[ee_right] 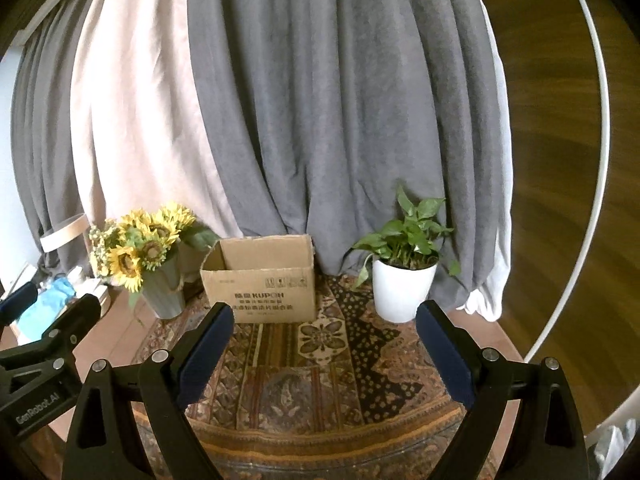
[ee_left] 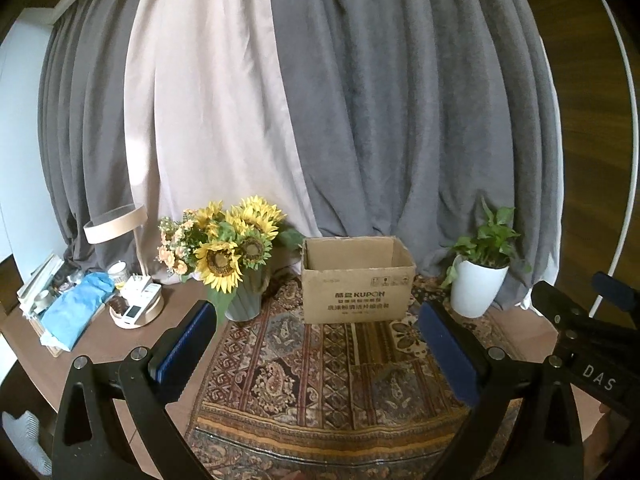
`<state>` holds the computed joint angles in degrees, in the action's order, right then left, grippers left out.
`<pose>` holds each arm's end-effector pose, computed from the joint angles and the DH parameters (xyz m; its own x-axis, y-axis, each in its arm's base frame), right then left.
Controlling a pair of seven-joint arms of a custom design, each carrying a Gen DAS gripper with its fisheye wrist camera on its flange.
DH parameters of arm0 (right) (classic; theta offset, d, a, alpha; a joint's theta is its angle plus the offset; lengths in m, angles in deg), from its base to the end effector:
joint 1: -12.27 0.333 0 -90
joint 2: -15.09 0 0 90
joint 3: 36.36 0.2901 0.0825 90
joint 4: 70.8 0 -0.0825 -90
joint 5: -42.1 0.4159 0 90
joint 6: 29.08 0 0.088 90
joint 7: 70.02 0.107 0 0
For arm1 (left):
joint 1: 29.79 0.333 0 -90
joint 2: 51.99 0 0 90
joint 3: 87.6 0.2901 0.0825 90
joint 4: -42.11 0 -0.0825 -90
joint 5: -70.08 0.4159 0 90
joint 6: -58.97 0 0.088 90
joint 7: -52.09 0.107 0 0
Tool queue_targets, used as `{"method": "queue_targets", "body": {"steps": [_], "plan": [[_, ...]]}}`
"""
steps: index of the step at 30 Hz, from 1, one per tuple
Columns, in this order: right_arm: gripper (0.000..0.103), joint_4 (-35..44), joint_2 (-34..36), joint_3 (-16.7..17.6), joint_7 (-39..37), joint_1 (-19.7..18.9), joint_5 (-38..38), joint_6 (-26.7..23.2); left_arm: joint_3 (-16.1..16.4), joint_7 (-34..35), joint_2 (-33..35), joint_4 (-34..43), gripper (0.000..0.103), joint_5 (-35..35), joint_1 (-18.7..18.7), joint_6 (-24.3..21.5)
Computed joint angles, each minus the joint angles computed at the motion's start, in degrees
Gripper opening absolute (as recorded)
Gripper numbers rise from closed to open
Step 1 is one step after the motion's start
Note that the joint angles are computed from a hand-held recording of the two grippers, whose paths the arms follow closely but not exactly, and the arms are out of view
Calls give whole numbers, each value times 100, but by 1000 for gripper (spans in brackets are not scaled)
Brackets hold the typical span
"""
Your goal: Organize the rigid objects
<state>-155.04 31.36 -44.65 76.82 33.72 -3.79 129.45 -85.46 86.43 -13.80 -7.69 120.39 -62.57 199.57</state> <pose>0.6892 0.2080 0.5994 -0.0993 -0.9936 -0.0540 -0.4005 0.0896 -0.9119 0.6777 -0.4164 0.6121 0.0099 -0.9996 -0.0277 -0.3667 0.0221 -0.9301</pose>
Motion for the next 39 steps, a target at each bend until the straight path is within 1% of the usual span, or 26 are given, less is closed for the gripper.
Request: {"method": "queue_targets", "body": {"steps": [3,5,8,12,21,30,39], "plan": [[93,-273,-214,-27,206,45,-202,10,25,-195,-285,-426,103,166,-49,83],[93,-398,-315,15,312,14,-303,20,-2,-305,-456,-680,103,282,-55,112],[93,-608,-480,102,482,-34,-506,-10,-79,-426,-628,-927,103,436,-30,104],[93,-809,-628,258,548,-161,-562,-3,-158,-632,-840,-1239,103,678,-11,108],[93,-1111,-853,479,706,-344,-778,0,-334,-885,-1067,-1573,103,1030,52,34],[93,-1325,-1021,602,769,-480,-853,21,-452,-965,-1173,-1732,103,1137,104,44],[93,-1580,-1206,696,897,-609,-966,105,-504,-1078,-1316,-1912,103,1311,52,-27]]}}
